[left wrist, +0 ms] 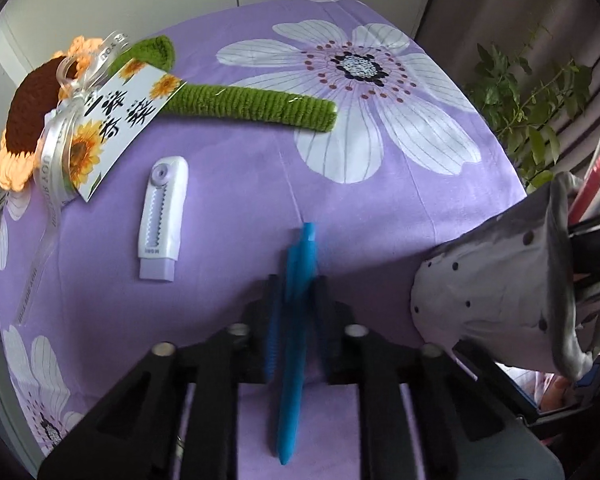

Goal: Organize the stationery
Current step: 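Grasp the blue pen on the tablecloth with the left tool, then lift the blue pen into the grey cup and open the left tool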

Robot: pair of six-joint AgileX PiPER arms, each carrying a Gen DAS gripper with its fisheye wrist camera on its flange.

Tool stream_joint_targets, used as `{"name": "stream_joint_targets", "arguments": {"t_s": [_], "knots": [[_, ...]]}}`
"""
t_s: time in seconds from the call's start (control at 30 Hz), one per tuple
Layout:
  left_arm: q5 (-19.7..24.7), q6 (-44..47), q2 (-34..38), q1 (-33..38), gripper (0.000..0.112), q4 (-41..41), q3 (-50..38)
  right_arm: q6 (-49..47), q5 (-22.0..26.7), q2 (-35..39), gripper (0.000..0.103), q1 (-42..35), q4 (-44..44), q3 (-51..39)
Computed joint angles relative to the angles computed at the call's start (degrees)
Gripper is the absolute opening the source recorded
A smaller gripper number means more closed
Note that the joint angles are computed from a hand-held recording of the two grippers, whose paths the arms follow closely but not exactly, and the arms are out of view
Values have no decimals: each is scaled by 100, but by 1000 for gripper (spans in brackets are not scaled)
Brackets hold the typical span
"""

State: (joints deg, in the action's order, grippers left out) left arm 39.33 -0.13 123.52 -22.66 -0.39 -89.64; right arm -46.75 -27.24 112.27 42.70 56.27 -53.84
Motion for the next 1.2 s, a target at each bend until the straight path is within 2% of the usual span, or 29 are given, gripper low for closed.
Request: {"name": "stream_joint_targets", "arguments": {"t_s": [0.13,0.2,0.4,0.53,0.63,0.73,0.83,0.97,1.1,1.2], "knots": [[76,369,-85,67,11,-386,48,-15,-11,-4,73,2,11,7],[-57,445,-283,87,11,-462,221,-54,-23,3,73,11,48,-3],[-584,1140,-1537,350,11,-1238,1148,-56,-24,6,73,14,52,-6],[-998,2322,-2534,537,11,-2575,1736,-67,-29,7,73,16,60,-6],[-1544,3149,-2996,399,11,-3490,2043,-122,-48,11,73,34,114,-13],[-1651,3597,-2893,250,11,-3993,1832,-202,-82,20,73,67,196,-25],[-1484,3356,-2533,92,11,-3908,1380,-330,-151,31,73,131,328,-36],[-1778,3066,-2185,-140,11,-3633,1053,-431,-200,20,73,192,459,-36],[-1859,3802,-2004,-169,11,-4453,940,-349,-127,6,73,142,382,-35],[-2112,4202,-1916,-233,11,-4867,938,-239,-45,-12,73,83,276,-30]]}}
